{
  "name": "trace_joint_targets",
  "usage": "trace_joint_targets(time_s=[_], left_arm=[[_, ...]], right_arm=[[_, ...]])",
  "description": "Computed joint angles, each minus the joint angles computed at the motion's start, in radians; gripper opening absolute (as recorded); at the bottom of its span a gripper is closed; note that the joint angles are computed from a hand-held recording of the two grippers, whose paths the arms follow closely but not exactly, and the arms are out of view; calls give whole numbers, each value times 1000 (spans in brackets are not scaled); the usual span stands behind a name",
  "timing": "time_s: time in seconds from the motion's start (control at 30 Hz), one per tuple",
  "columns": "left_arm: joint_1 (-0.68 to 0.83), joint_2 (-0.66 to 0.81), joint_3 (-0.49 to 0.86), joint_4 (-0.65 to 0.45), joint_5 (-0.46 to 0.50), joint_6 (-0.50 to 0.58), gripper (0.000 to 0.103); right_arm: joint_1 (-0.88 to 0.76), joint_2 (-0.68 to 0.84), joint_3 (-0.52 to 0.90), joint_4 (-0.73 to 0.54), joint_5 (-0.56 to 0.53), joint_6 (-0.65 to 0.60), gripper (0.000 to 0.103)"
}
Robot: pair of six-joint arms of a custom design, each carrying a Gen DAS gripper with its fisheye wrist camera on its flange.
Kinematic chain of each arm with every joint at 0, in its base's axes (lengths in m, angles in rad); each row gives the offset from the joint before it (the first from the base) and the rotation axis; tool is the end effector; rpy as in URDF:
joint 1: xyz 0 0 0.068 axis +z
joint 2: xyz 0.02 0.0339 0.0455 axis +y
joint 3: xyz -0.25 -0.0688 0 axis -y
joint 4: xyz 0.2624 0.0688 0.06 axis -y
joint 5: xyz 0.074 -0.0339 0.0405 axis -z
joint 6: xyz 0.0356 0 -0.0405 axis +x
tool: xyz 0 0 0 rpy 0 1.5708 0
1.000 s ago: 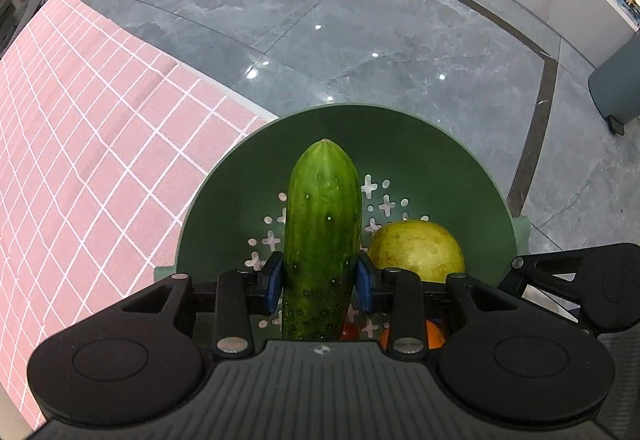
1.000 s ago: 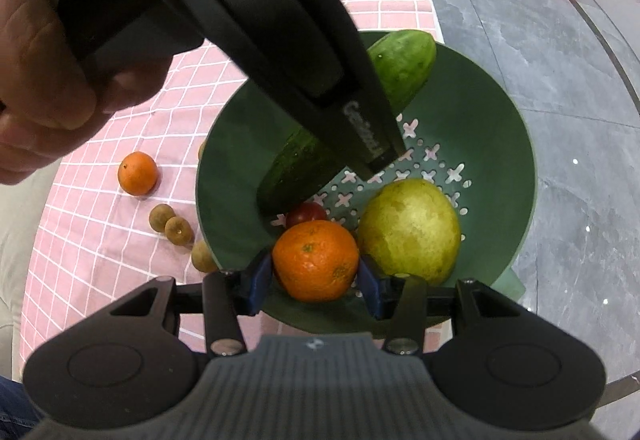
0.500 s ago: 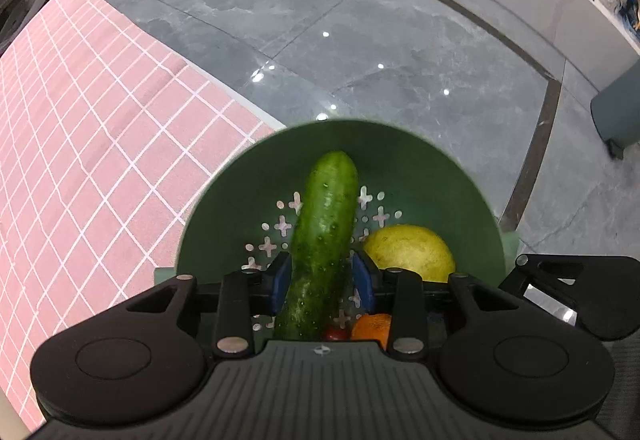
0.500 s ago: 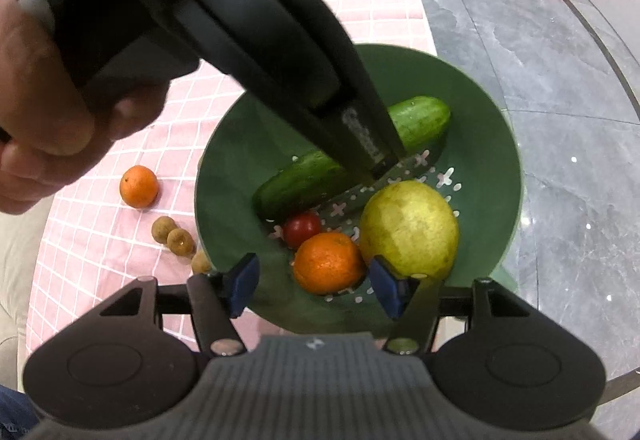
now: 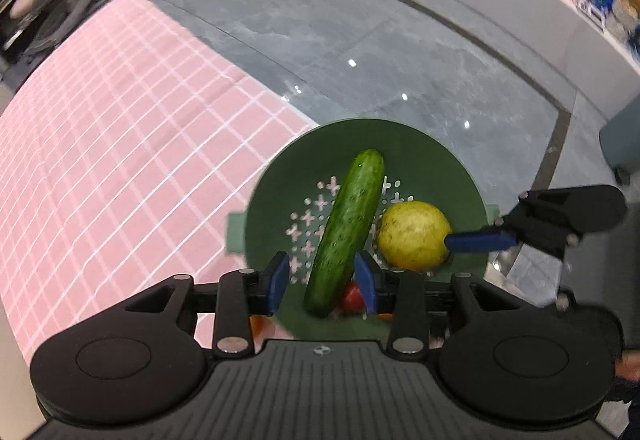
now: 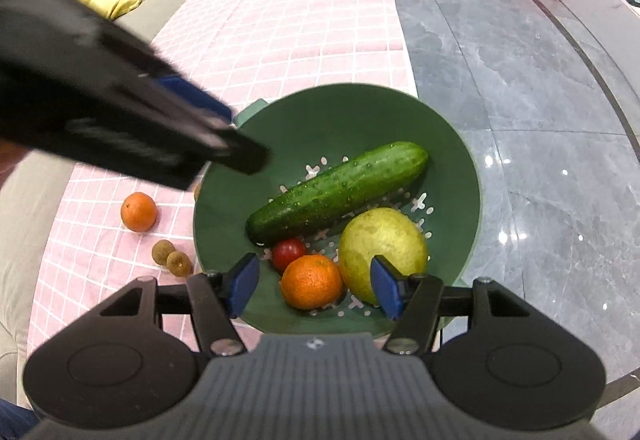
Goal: Organize fruits
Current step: 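Carry the cucumber and orange into the colander and release both, then withdraw both tools from the colander toward the remaining fruits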
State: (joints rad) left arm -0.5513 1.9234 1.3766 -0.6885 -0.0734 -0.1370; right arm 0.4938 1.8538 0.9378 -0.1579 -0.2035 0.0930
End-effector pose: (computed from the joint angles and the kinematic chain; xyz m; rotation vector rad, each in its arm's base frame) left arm 0.3402 -0.2061 0.1595 0.5590 2.7444 -0.0632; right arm 0.3040 0.1718 0.0863 -0.6032 2.6197 0.4598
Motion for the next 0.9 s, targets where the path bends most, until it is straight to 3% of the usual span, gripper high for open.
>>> trace_joint_targets(time_s=[0.13,0.3,0.53,0.73,0.9], left_arm=[[13,-169,-201,74,-4,-44,55],[6,-325,-389,113,-34,-119,55],[-10,-583,-712,239,-57,-324,58],[-120,-693,-893,323,-208,-431,60],[-160,-763,-1056,465,-280,-515,70]], right_arm=[[9,-26,-14,4,5,3,59],[38,-58,-38,11,17,5,59],[116,-93,-92,54,61,3,59],[180,-157,-172,119,100,54,59],[266,-196,-250,171,145,99,59]])
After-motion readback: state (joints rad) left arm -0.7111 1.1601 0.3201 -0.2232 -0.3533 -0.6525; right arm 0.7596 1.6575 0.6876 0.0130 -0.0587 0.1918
